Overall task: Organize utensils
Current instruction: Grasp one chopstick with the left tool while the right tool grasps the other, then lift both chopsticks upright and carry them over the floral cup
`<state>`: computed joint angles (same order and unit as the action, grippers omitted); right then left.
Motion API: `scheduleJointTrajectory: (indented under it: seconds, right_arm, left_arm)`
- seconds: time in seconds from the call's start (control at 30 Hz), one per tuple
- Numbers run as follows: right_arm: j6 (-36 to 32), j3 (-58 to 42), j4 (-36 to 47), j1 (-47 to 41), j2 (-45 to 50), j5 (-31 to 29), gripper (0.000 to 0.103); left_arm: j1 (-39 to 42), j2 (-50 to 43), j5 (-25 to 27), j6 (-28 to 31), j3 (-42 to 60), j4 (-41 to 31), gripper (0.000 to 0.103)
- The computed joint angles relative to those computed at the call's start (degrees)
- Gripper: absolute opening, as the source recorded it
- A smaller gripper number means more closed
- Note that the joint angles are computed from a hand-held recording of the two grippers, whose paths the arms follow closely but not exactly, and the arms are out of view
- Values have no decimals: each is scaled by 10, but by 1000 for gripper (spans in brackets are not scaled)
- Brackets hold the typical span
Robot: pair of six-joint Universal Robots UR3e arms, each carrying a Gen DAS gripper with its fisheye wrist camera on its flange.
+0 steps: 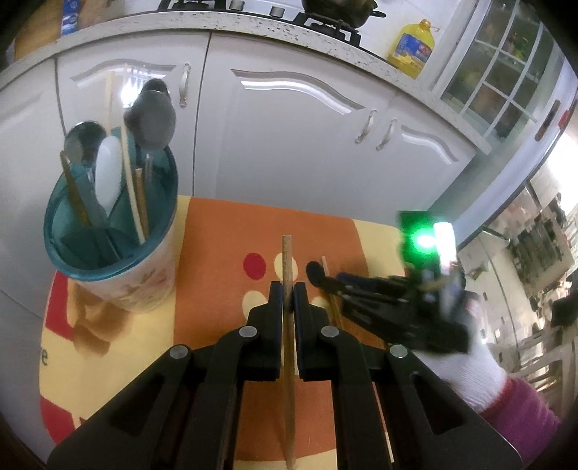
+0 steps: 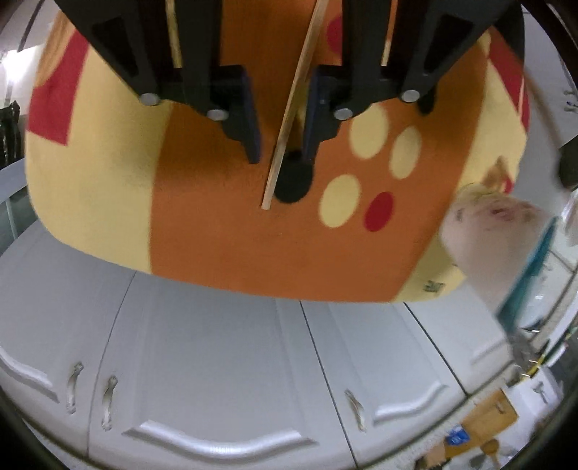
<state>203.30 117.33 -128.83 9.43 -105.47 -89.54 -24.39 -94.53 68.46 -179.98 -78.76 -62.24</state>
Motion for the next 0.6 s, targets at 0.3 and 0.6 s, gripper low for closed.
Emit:
scheduleJointTrajectory:
  seconds: [0.3,0.6]
  right_arm:
    - [18,36,-14,11,-131,13,6]
    - [95,-19,0,140,-206,-63,5]
  left_arm:
    - [23,30,-22,15,-22,-8,4]
    - [45,92,-48,34,-58,-21,4]
